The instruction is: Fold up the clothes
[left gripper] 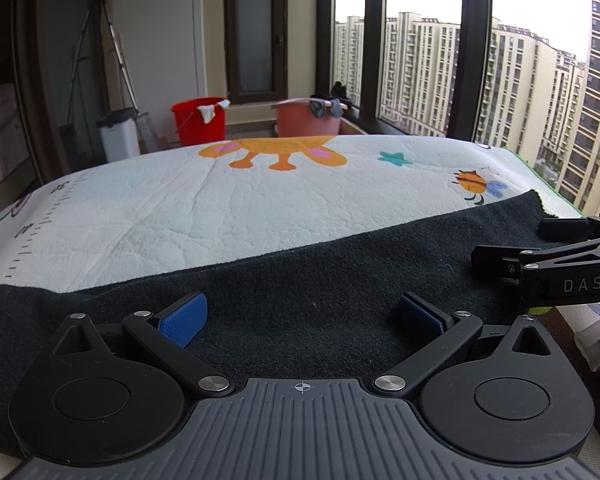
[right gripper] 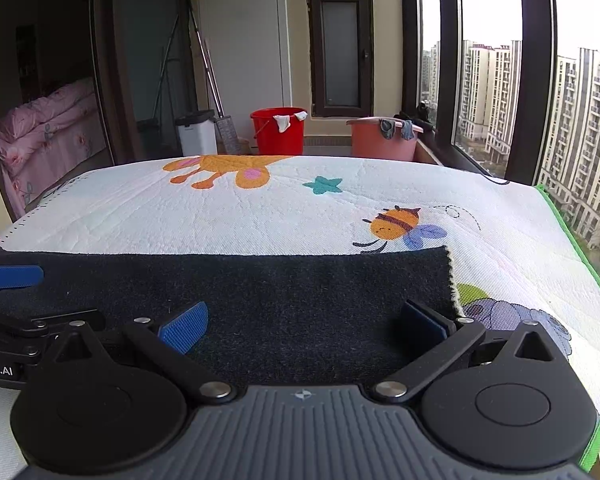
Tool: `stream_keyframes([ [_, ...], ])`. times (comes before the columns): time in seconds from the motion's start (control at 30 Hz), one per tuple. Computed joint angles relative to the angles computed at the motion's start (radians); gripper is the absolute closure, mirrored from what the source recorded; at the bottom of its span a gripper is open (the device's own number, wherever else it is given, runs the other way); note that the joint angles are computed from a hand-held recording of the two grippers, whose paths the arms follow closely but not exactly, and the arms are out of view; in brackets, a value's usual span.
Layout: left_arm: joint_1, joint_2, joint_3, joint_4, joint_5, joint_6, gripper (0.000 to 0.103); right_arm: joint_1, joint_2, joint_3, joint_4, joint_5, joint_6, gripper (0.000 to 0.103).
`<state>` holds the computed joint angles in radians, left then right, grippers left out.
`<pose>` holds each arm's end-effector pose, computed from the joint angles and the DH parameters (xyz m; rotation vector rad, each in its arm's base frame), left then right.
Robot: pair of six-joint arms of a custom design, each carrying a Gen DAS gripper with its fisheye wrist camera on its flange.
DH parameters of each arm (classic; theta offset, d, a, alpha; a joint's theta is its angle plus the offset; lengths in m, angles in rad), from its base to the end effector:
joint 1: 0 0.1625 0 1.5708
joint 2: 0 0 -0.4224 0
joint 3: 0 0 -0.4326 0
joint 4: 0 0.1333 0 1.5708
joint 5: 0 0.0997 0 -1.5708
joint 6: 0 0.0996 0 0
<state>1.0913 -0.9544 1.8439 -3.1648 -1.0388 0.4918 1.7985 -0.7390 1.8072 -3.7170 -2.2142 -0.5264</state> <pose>-0.1359 -0.6599 0.1703 0.9331 2.2973 -0.9027 0.2157 -0.6049 0.1180 0.3874 -2.1251 1.1478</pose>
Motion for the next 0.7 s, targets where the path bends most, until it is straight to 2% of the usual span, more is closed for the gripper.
stream_keyframes([
  [0.7, 0.0, 0.0, 0.0, 0.0, 0.0, 0.0, 0.0, -0.007, -0.005, 0.004, 0.0, 0.011, 0.002, 0.0],
])
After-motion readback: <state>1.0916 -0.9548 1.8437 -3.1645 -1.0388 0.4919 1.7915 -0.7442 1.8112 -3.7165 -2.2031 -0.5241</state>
